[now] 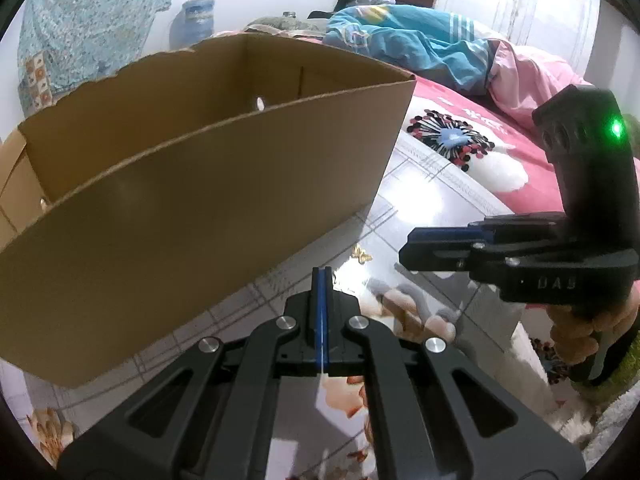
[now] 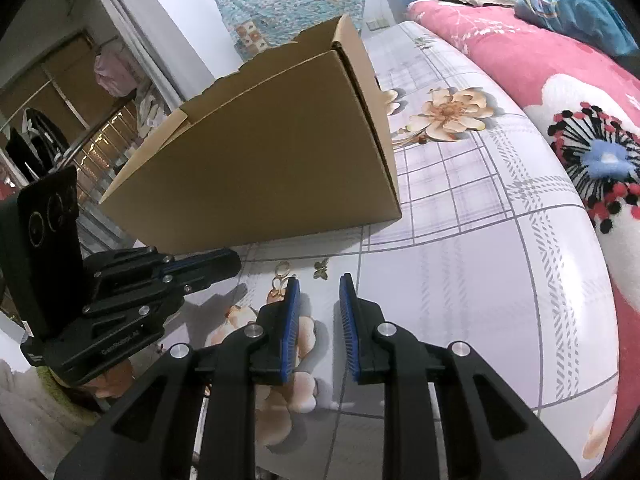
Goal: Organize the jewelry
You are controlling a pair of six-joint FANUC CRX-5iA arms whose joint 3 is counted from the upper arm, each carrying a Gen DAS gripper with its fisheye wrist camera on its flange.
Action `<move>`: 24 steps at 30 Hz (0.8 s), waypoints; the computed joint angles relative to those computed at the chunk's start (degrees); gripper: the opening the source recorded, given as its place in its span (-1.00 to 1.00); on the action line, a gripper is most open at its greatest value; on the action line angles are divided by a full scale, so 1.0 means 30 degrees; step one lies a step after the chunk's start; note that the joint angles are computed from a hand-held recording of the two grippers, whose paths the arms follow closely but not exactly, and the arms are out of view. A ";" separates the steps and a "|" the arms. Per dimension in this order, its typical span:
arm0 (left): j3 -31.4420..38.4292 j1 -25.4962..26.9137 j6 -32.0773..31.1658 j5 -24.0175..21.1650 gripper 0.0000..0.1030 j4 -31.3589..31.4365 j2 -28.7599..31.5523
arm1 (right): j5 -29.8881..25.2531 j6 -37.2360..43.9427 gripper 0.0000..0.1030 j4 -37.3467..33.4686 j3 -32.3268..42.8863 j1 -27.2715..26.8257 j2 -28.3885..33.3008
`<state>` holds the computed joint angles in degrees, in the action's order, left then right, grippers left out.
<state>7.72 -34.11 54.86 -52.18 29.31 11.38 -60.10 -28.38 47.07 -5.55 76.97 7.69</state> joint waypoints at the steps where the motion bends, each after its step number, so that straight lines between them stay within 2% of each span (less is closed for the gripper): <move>1: -0.0103 0.0030 -0.0122 -0.0013 -1.00 0.0041 -0.0052 | 0.0038 0.0074 -0.59 -0.0027 0.0054 -0.0001 0.0040; 3: 0.0092 0.0000 -0.0026 -0.0238 -1.00 -0.0242 0.0064 | 0.0111 0.0149 -0.59 -0.0064 0.0126 -0.0031 0.0116; 5: 0.0364 -0.0053 0.0218 -0.0364 -0.92 -0.0334 0.0273 | 0.0247 0.0278 -0.59 -0.0220 0.0231 -0.0112 0.0208; 7: 0.0469 -0.0132 0.0149 -0.0202 -0.58 -0.0053 0.0484 | 0.0305 0.0347 -0.59 -0.0282 0.0337 -0.0159 0.0287; 8: 0.0553 -0.0181 0.0159 -0.0180 -0.54 -0.0101 0.0572 | 0.0333 0.0347 -0.59 -0.0246 0.0318 -0.0183 0.0288; 24: 0.2440 -0.1191 0.1364 -0.0602 -0.58 -0.3423 0.1580 | 0.0273 0.0026 -0.59 0.0067 0.0049 -0.0141 0.0260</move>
<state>15.04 -37.69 58.95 -53.98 19.04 16.12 -59.28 -28.30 47.27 -5.40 76.54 8.47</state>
